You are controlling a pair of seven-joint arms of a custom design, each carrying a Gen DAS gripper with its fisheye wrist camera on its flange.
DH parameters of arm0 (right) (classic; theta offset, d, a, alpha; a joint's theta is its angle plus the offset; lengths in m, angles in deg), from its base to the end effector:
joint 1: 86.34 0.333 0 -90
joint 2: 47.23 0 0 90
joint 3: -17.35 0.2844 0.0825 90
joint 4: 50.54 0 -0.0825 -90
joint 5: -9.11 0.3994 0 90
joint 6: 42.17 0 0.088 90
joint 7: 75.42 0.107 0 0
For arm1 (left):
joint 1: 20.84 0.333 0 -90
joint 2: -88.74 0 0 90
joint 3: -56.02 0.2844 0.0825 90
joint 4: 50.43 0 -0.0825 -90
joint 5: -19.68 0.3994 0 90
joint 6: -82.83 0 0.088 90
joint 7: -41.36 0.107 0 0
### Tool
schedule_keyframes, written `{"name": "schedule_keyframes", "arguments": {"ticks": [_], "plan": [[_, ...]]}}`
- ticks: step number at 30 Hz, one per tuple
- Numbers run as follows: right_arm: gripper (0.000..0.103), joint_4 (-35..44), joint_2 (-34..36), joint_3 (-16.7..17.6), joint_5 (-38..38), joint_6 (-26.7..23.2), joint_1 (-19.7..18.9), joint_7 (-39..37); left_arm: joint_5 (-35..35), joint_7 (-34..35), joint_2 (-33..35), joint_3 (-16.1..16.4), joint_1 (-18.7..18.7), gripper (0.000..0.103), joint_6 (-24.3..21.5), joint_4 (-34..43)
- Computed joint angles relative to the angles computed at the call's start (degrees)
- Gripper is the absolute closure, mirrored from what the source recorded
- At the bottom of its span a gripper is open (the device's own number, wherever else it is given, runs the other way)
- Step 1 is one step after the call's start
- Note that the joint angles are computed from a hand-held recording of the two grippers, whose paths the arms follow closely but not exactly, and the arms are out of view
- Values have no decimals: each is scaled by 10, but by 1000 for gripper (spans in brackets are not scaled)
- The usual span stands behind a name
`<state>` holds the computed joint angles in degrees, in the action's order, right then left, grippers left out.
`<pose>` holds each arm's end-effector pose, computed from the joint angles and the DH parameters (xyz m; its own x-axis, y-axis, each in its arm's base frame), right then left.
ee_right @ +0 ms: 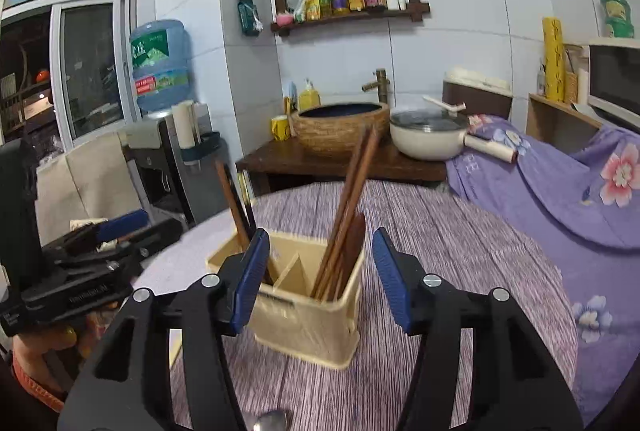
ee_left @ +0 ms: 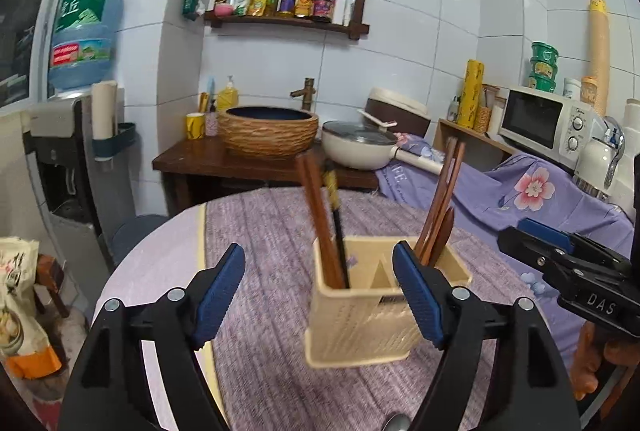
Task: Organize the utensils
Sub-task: 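Open both tools to release the chopsticks and pull back, then move the left tool to a metal spoon and grasp its handle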
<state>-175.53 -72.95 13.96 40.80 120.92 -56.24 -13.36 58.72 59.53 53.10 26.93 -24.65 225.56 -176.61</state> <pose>0.4549 0.1914 0.6649 0.5554 -0.8215 -0.1289 -0.3962 -0.1251 -0.9096 0.3611 -0.3036 0.6510 0.1592 -0.9785 0.1308 -0.3756 -0.1826 -0.9086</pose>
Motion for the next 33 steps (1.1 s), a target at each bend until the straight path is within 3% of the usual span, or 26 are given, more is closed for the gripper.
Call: {"name": "schedule_keyframes", "arguments": {"ticks": [7, 14, 22, 33], "plan": [[49, -88, -38, 19, -33, -67, -22, 35, -76, -1, -50, 23, -56, 25, -24, -89], [49, -145, -49, 14, -20, -102, -13, 27, -147, 15, -59, 32, -103, 25, -16, -144], [49, -181, -69, 20, -34, -97, -27, 50, -189, 72, -20, 35, -146, 26, 6, -144], [49, -199, -90, 5, -49, -103, -38, 76, -203, 95, 59, 30, -157, 45, 7, -100]]}}
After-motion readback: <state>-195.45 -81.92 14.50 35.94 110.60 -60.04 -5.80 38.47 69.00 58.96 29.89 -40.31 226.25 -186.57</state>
